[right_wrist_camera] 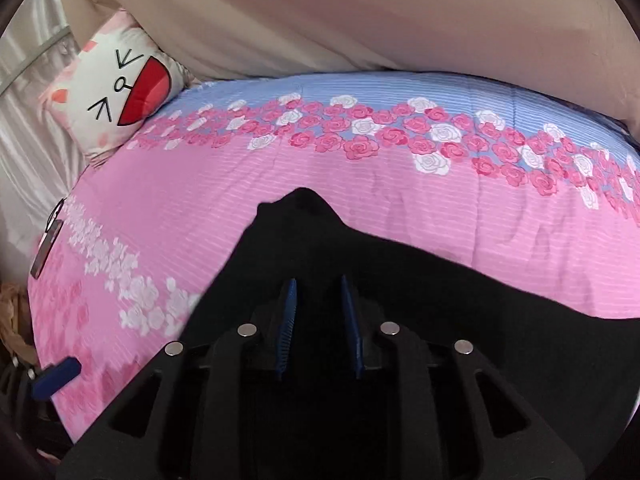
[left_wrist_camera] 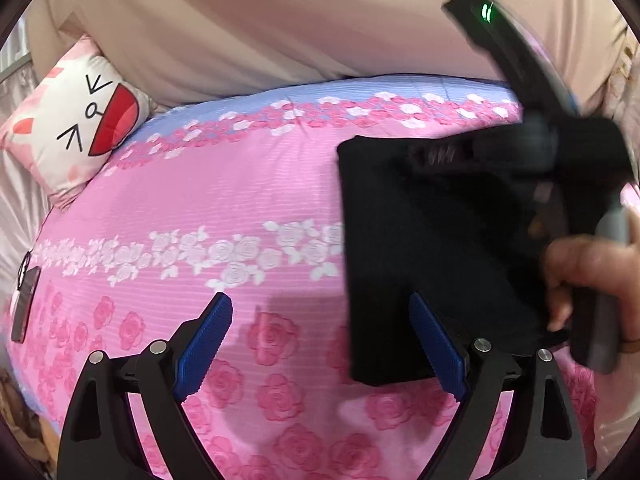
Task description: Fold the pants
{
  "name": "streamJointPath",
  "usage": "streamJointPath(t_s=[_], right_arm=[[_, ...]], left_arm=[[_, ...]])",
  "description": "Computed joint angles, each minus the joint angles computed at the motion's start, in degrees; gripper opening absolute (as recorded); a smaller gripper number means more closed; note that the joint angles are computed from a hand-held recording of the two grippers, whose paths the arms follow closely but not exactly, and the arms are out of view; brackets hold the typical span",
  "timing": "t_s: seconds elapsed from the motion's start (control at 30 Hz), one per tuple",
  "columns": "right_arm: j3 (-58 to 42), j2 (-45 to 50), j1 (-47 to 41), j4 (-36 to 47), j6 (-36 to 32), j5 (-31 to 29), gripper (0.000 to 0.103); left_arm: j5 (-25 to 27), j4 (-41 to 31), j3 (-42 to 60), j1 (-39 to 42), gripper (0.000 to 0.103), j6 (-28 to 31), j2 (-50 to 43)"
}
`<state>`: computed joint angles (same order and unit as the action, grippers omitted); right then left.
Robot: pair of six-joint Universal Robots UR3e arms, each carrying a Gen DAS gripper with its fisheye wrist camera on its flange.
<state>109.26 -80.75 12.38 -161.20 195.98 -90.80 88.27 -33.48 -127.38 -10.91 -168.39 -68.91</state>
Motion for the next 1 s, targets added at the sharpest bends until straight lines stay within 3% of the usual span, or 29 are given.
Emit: streamJointPath(t_s=[0.07,0.13,0.17,0.23,0.33,0.47,0.63,0.7,0.73,0.83,0.9,1.0], right_arm=[[-2.5,1.07,1.99,-0.54,-0.73,-1.08,0.023],[-8.36,8.2,3.79,3.1,-1.92,-5.93,0.023],[-9.63,10.76,3.23,3.27,-3.42,-5.47,0.024],[-9.67,9.44,3.6,2.78,-0.36,-5.68,0.024],[-2.98,2.35,4.29,-3.57,1.67,-5.24,0.025],[12.75,-12.77,1.05,-4.68,5.4,-7.42,0.025],[27.52,-28.99,-4.77,4.42,5.17,-14.94,0.025],[34.57,-37.85,-10.58,4.74,3.56,-9.53,0.025],[34.96,-41.71,-10.03,7.73,5.19,-10.55,0.025],[32.79,-45.3,0.14,12.44,9.78,-22.32,0.025],[33.34,-48.99,2.02,15.51,10.24,-22.1,0.025],[36.01,-46.99,3.92,16.2,10.65,-22.55,0.025]], left_arm=[[-2.09,-1.35,-0.09,2.24,0.087,0.47,0.64],[-3.69,-2.18,0.24,3.53,0.087,0.65,0.14],[-4.08,-2.15,0.39,3.77,0.087,0.46,-0.19],[-4.13,-2.31,1.0,3.69,0.087,0.51,-0.8],[-3.11,-1.98,1.33,3.0,0.087,1.16,-1.04],[-3.27,-2.64,1.98,2.68,0.087,1.0,-1.4],[-2.53,-1.73,2.8,-0.15,0.087,0.12,-2.79],[-1.32,-0.99,3.6,-2.39,0.087,-0.84,-4.18],[-0.26,-0.68,4.29,-3.97,0.087,-1.46,-5.03],[2.72,0.13,5.88,-7.85,0.087,-3.12,-6.28],[3.45,0.36,6.46,-9.1,0.087,-3.99,-6.57],[5.54,0.1,7.9,-11.76,0.087,-5.44,-7.95]])
